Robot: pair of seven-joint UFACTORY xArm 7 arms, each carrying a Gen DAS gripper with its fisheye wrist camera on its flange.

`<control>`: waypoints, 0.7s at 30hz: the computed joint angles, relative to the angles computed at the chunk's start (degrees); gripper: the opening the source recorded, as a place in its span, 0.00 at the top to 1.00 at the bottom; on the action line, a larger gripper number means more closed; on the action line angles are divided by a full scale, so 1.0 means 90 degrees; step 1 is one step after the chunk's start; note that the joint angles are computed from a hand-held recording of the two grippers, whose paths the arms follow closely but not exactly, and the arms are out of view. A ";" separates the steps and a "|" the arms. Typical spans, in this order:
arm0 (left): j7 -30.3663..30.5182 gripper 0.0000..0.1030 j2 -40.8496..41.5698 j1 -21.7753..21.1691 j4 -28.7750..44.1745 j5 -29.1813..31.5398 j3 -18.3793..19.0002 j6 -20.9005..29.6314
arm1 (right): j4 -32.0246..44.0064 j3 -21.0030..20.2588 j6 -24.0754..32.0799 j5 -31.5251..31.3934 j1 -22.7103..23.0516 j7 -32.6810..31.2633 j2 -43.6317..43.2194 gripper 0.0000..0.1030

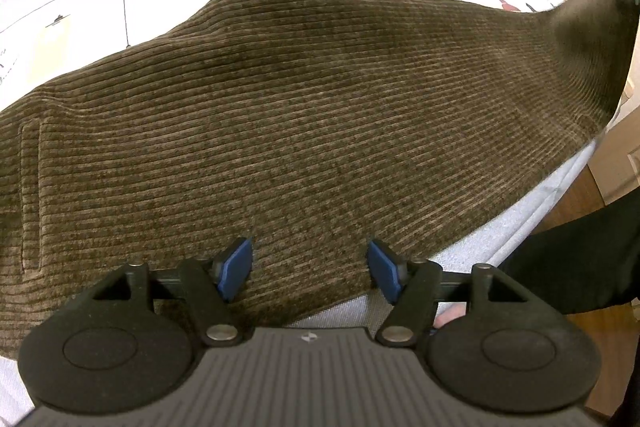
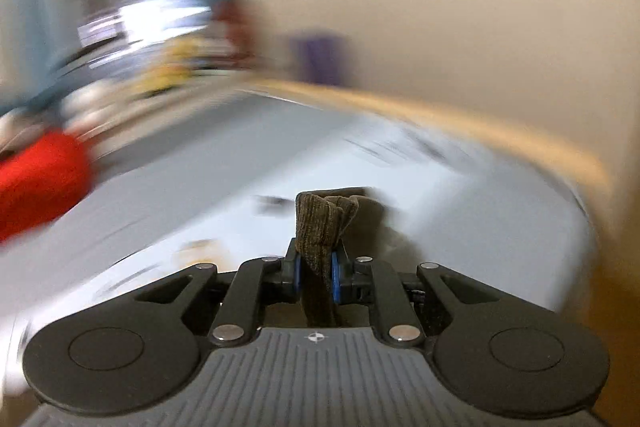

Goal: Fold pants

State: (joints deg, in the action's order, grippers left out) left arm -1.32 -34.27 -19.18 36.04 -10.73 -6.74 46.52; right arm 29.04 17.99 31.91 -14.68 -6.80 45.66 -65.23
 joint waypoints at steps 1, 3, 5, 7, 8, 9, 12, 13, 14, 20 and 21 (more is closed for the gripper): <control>-0.0006 0.31 -0.0013 0.0003 -0.0009 0.0004 0.0000 -0.0001 | 0.0076 0.0248 -0.0320 -0.0090 0.0326 -0.0222 0.0121 0.86; -0.0028 0.29 -0.0036 0.0017 -0.0021 0.0008 0.0009 0.0017 | 0.0271 0.0735 -0.0895 -0.0164 0.1073 -0.0684 0.0598 0.86; -0.0109 0.28 -0.0078 0.0065 -0.0028 0.0036 0.0003 0.0083 | 0.0488 0.1018 -0.1350 -0.0192 0.1850 -0.1268 0.1372 0.86; -0.0161 0.27 -0.0126 0.0081 -0.0037 0.0024 0.0018 0.0142 | 0.0862 0.0850 -0.1224 0.0009 0.2936 -0.2151 0.2504 0.85; -0.0184 0.27 -0.0148 0.0091 -0.0037 0.0029 0.0019 0.0171 | 0.1110 0.0630 -0.0853 0.0268 0.3566 -0.2670 0.3123 0.85; -0.0206 0.26 -0.0165 0.0103 -0.0034 0.0045 0.0013 0.0200 | 0.1303 0.0509 -0.0500 0.0489 0.3944 -0.3017 0.3529 0.84; -0.0274 0.22 -0.0217 0.0149 -0.0024 0.0102 0.0001 0.0294 | 0.1703 0.0517 0.0270 0.0744 0.4433 -0.3635 0.4224 0.78; -0.0279 0.22 -0.0251 0.0158 -0.0030 0.0113 0.0011 0.0315 | 0.1700 0.0588 0.0206 0.0657 0.4411 -0.3616 0.4206 0.73; -0.0268 0.22 -0.0292 0.0164 -0.0052 0.0113 0.0032 0.0314 | 0.1691 0.0535 0.0109 0.0709 0.4438 -0.3626 0.4164 0.73; -0.0359 0.22 -0.0523 0.0349 -0.0247 0.0004 0.0233 0.0170 | 0.1459 0.0155 -0.0364 0.1359 0.4394 -0.3374 0.3709 0.54; -0.0408 0.22 -0.0564 0.0395 -0.0272 -0.0034 0.0270 0.0109 | 0.1424 0.0102 -0.0365 0.1411 0.4407 -0.3424 0.3700 0.54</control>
State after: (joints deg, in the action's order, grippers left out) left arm -4.99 -39.34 -15.63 33.59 -11.04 -4.31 47.50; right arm 41.86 18.90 28.62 -1.98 32.86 14.85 -31.93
